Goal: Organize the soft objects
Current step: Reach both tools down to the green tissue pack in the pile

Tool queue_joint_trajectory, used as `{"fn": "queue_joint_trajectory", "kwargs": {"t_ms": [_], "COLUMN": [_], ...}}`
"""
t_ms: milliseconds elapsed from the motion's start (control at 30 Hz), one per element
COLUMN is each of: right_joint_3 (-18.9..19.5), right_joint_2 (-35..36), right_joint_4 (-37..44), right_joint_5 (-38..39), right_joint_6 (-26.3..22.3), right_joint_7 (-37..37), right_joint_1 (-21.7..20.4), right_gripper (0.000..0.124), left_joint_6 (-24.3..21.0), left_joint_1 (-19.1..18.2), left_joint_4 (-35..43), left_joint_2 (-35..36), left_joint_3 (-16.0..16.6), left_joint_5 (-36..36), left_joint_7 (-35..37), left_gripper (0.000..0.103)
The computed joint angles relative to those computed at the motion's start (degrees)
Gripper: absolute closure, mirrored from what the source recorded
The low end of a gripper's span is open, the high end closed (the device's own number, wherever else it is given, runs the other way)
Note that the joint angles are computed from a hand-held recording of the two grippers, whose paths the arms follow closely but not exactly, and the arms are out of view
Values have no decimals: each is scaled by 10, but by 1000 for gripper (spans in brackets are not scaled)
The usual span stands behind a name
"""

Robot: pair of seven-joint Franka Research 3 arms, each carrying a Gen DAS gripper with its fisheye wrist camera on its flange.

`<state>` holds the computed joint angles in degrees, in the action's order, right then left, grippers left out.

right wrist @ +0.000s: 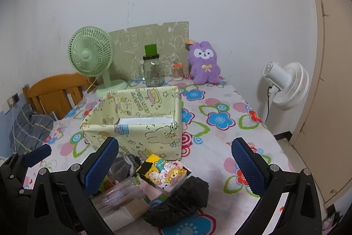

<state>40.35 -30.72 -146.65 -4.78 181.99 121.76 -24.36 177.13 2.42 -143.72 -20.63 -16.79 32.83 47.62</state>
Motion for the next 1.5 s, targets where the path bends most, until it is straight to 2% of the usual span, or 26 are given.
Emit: {"fn": "queue_joint_trajectory", "kwargs": {"t_ms": [133, 367, 533, 633, 833, 933, 1000, 1067, 1133, 1233, 1267, 1300, 1367, 1500], "right_joint_3": [11, 26, 44, 86, 113, 127, 130, 134, 137, 132, 128, 123, 108, 81], "right_joint_2": [18, 59, 85, 88, 132, 154, 164, 175, 184, 204, 210, 217, 228, 246], "right_joint_4": [5, 27, 46, 62, 94, 110, 119, 128, 137, 148, 152, 155, 160, 169], "right_joint_5": [-5, -29, -61, -98, -158, -191, -211, -234, -258, -290, -299, -306, -312, -324], "right_joint_6": [0, -13, -17, -34, -54, -66, -77, -87, -97, -108, -112, -114, -115, -117], "right_joint_7": [0, 8, 24, 55, 91, 110, 121, 131, 144, 157, 161, 165, 169, 176], "right_joint_1": [-10, -19, -34, -78, -102, -113, -113, -112, -112, -101, -94, -88, -71, -42], "right_gripper": [21, 21, 21, 21, 21, 21, 21, 21, 21, 21, 21, 21, 21, 21], "left_joint_6": [-9, -25, -32, -38, -44, -51, -61, -68, -63, -49, -45, -45, -39, -33], "left_joint_1": [-2, -39, -47, -77, -88, -97, -120, -145, -140, -135, -138, -141, -151, -123], "left_joint_4": [5, 13, 19, 22, 25, 27, 29, 29, 25, 17, 15, 13, 12, 14], "left_joint_2": [16, 42, 56, 69, 85, 89, 93, 97, 97, 92, 91, 90, 91, 94], "left_joint_3": [2, 36, 48, 76, 89, 96, 114, 133, 125, 116, 118, 120, 129, 108], "left_joint_5": [-1, -26, -39, -81, -126, -151, -194, -251, -263, -270, -277, -287, -308, -285], "left_joint_7": [0, 30, 46, 88, 131, 161, 206, 261, 277, 291, 295, 298, 312, 287], "left_gripper": [2, 4, 4, 4, 6, 12, 22, 26, 29, 41, 56, 61, 65, 73]}}
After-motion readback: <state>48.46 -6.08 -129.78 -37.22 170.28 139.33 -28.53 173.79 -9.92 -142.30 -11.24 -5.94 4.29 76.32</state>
